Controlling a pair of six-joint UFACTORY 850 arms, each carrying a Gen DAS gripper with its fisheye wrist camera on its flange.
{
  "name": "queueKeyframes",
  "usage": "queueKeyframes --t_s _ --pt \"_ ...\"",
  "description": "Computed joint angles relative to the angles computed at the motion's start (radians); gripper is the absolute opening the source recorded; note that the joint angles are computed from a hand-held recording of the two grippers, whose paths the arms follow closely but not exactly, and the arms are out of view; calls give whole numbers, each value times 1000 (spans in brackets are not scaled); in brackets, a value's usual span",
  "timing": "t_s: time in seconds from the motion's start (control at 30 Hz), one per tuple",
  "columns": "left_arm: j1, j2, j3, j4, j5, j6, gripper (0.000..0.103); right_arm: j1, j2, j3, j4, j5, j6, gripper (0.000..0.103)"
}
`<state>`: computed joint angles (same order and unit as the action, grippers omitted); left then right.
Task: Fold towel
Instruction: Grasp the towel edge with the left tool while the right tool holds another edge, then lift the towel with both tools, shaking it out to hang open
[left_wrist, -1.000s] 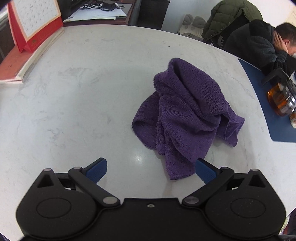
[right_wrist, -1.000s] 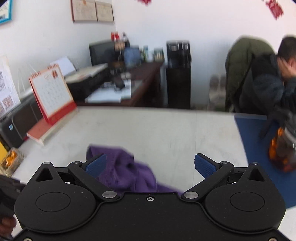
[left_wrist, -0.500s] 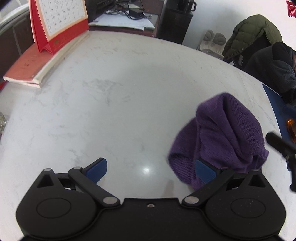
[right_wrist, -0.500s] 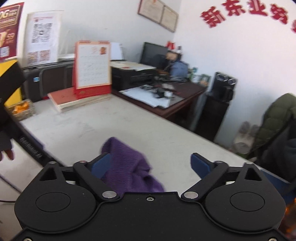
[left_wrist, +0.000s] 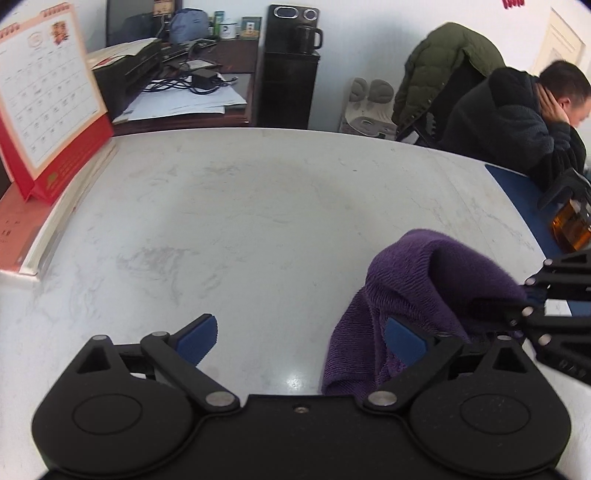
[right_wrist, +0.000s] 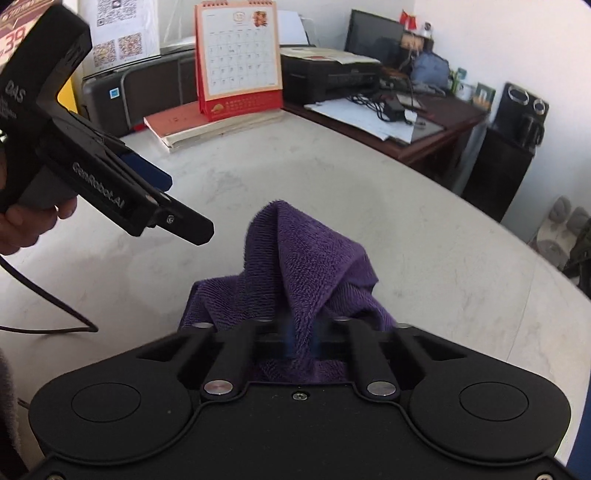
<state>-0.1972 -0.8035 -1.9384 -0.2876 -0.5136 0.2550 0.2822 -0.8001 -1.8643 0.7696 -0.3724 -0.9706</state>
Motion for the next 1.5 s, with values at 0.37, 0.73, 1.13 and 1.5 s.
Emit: queueKeyframes --t_s 0.37,0.73,1.13,1.5 --pt "-15 -132 -173 -192 -182 291 91 -53 97 142 16 80 121 4" --pt "-28 -205 -279 -176 -296 265 43 -57 132 176 79 74 116 4" --pt "-19 -81 -136 -321 -206 317 19 -56 211 253 370 107 -155 4" --pt "-16 56 -17 -516 -96 516 17 -70 319 358 1012 123 -751 4"
